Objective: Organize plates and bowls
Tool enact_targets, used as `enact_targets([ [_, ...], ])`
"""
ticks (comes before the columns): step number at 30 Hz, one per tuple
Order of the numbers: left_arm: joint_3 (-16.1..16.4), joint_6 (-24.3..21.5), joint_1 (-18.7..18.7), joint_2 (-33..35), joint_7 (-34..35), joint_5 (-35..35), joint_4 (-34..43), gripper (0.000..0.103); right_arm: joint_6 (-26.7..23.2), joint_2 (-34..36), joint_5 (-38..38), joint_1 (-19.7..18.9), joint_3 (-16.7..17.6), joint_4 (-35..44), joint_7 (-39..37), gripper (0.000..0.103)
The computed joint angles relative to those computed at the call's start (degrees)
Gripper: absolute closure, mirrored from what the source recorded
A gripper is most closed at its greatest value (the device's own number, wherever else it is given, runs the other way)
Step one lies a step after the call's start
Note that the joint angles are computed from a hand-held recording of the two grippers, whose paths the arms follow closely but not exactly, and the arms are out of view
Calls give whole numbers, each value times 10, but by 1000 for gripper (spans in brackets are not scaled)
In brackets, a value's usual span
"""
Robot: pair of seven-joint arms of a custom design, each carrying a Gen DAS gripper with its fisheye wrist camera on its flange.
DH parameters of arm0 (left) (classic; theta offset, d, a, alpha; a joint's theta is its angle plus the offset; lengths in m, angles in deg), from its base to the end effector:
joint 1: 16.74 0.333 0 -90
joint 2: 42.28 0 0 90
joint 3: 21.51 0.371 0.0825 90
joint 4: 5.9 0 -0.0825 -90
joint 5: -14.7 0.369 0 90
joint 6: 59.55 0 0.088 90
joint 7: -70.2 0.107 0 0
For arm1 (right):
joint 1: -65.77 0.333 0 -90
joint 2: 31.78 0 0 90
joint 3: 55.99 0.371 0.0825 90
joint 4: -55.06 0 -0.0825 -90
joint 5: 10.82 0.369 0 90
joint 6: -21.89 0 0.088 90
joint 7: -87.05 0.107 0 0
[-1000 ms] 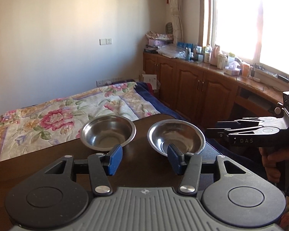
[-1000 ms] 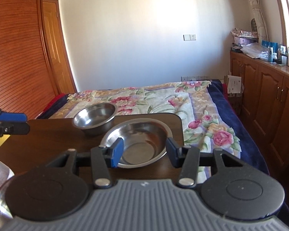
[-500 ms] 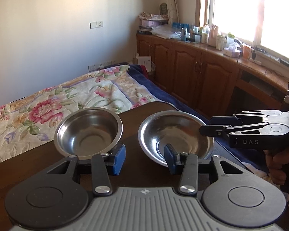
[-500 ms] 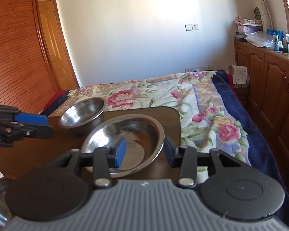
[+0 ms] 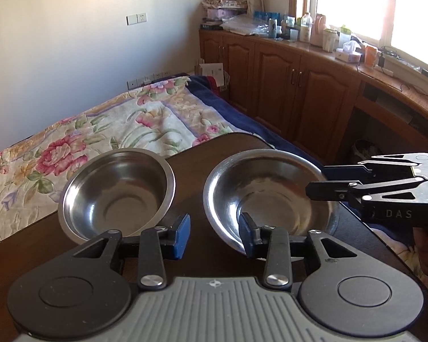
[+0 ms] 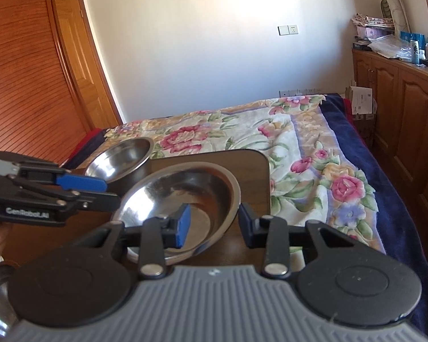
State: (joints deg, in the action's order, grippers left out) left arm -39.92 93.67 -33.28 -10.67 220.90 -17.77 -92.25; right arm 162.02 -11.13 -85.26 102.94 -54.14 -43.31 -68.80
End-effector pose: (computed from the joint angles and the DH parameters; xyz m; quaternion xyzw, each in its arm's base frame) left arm 0.6616 -0.3710 0.4776 -0.1978 0.8976 -0.3799 0.1039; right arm 0.5400 0.4323 0.4769 -0.4821 0.7296 -0.3162 0.3677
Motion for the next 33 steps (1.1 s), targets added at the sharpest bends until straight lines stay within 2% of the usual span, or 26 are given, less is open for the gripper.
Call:
enact_targets([
  [7,18,-7,-19,11,-25,33,15,65,8,5,12,-3,0,2,-10,66],
  [14,19,-17,-21,17,-43,47,23,66,11,7,17,-1,-2,3,-11,69],
  [19,21,-46,-20,27,-59,54,42,71,14,6,20,0,-2,0,-8,73],
  [20,19,-54,-17,27,-61,52,44,76,15,6,20,0,-3,-1,-5,74],
  [21,16,-63,-14,26,-60,48,44,76,17,6,20,-1,-3,-2,-3,74],
  [25,10,-62,-8,15,-47,39,30,77,31,7,20,-5,-4,-2,6,77],
  [33,-5,-54,12,-10,-9,-5,4,77,21,4,31,0,-4,-4,10,79],
])
